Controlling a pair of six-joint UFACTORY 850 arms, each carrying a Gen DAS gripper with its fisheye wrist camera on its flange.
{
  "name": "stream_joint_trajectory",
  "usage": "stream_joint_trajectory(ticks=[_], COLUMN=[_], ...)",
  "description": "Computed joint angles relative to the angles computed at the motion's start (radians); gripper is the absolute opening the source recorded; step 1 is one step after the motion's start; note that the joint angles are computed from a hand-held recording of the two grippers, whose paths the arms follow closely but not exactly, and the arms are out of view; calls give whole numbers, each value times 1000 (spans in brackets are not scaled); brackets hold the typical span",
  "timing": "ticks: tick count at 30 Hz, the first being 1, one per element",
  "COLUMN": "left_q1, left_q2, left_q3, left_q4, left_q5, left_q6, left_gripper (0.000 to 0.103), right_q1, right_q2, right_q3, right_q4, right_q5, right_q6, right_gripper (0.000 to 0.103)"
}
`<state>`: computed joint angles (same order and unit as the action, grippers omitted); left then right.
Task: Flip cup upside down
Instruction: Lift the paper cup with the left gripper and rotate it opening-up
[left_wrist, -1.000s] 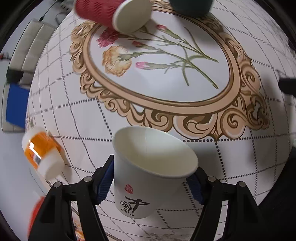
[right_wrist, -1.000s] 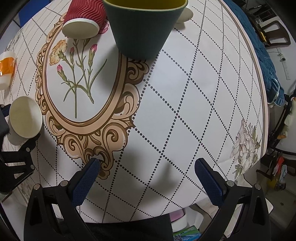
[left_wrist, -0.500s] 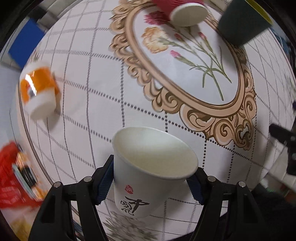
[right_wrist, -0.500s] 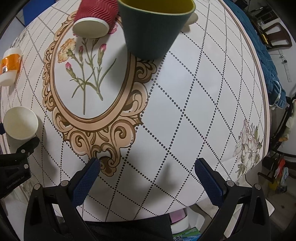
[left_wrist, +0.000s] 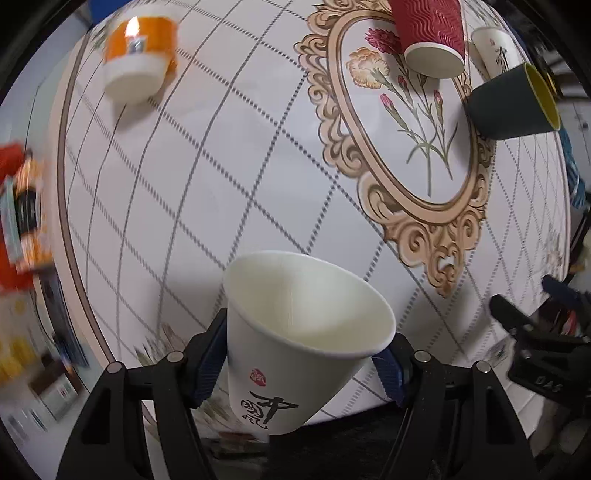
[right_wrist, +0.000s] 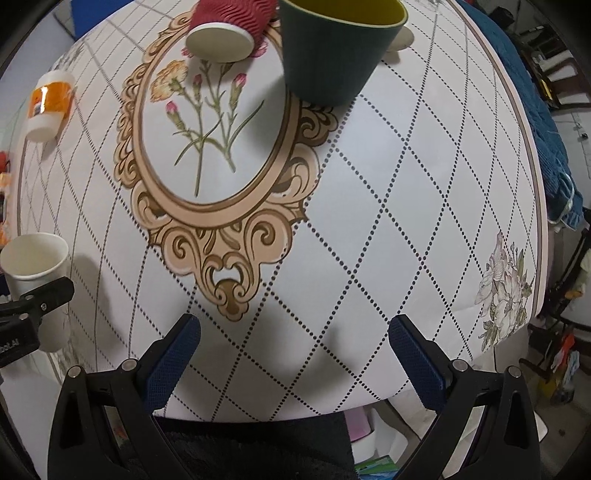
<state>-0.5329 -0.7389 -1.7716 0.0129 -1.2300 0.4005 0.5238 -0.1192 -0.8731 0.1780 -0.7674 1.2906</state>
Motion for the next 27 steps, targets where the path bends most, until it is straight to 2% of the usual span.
stream_joint_trajectory(ticks=[5, 6, 7, 9, 19, 24, 27], left_q1=[15, 15, 5, 14, -3, -8, -34], left_q2=[70, 84, 69, 87, 133, 127, 111], left_q3=[83, 101, 76, 109, 252, 269, 262], left_q4=[-63, -80, -96, -127, -242, -276, -276], left_q5=[-29, -59, -57, -70, -52, -55, -37], left_q6=[-78, -107, -139, -177, -348, -386, -397], left_gripper=[69, 69, 69, 69, 69, 69, 69], right_q1=[22, 27, 31, 42, 99, 129, 143], right_q2=[29, 36, 42, 54, 135, 179, 192], right_q3=[25, 30, 34, 45, 140, 206, 228], right_q4=[4, 5, 5, 8, 25, 54, 66], right_q5=[22, 27, 30, 36, 57, 68, 72], right_q6=[-37, -45, -51, -64, -100, -98, -88], right_gripper=[103, 103, 103, 103, 103, 103, 103])
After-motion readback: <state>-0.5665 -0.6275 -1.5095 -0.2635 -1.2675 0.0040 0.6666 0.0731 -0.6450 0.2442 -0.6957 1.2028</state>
